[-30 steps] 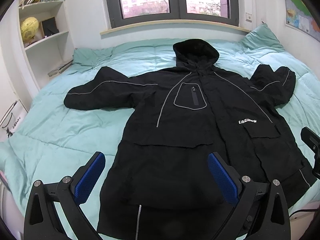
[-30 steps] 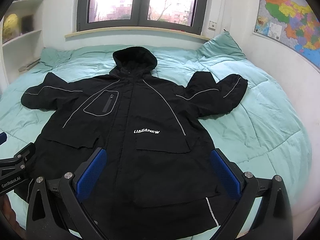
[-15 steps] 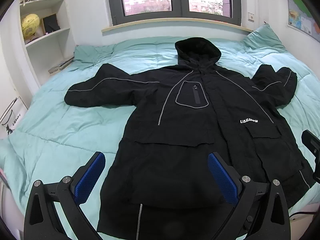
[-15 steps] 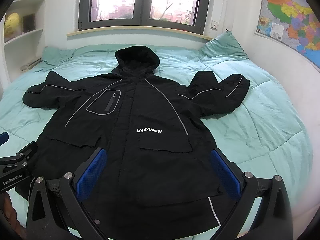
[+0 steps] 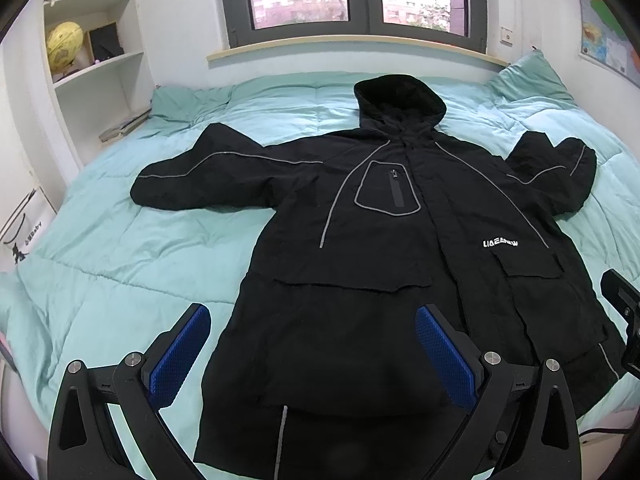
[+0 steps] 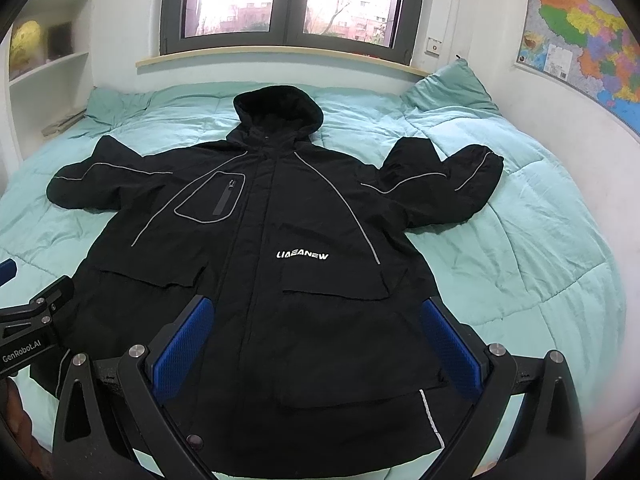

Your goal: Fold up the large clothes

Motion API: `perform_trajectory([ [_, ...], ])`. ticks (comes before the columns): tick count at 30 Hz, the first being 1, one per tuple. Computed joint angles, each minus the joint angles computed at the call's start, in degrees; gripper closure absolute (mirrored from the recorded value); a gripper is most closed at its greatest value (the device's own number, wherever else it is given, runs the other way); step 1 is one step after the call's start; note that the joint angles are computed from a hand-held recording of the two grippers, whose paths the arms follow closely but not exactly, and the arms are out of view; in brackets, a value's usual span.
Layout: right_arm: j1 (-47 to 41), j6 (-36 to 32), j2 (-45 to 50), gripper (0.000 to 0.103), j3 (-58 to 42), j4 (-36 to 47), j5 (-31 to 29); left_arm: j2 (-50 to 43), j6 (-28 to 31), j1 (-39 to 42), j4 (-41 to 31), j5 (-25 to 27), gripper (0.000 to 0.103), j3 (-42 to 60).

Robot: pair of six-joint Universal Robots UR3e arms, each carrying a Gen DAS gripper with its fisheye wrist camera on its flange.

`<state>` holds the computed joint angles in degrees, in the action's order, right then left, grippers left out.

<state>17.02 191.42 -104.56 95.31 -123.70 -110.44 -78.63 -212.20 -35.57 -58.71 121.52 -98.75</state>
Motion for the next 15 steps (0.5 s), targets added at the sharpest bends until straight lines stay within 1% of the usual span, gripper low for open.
perform_trajectory([
  [8, -0.2, -0.26, -0.29, 0.0, 0.19, 0.21, 0.41, 0.36, -0.03, 0.14, -0.19, -0.09, 0.001, -0.15],
  [12, -3.04, -1.83, -1.57, 0.0, 0.81, 0.47, 3.92, -0.08, 0.78, 0.12, 0.05, 0.41, 0.001, 0.93],
  [15, -5.51, -3.29, -2.13, 0.0, 0.88, 0.3, 4.74, -1.38, 2.15, -0.08, 0.4, 1.51, 0.001, 3.81],
])
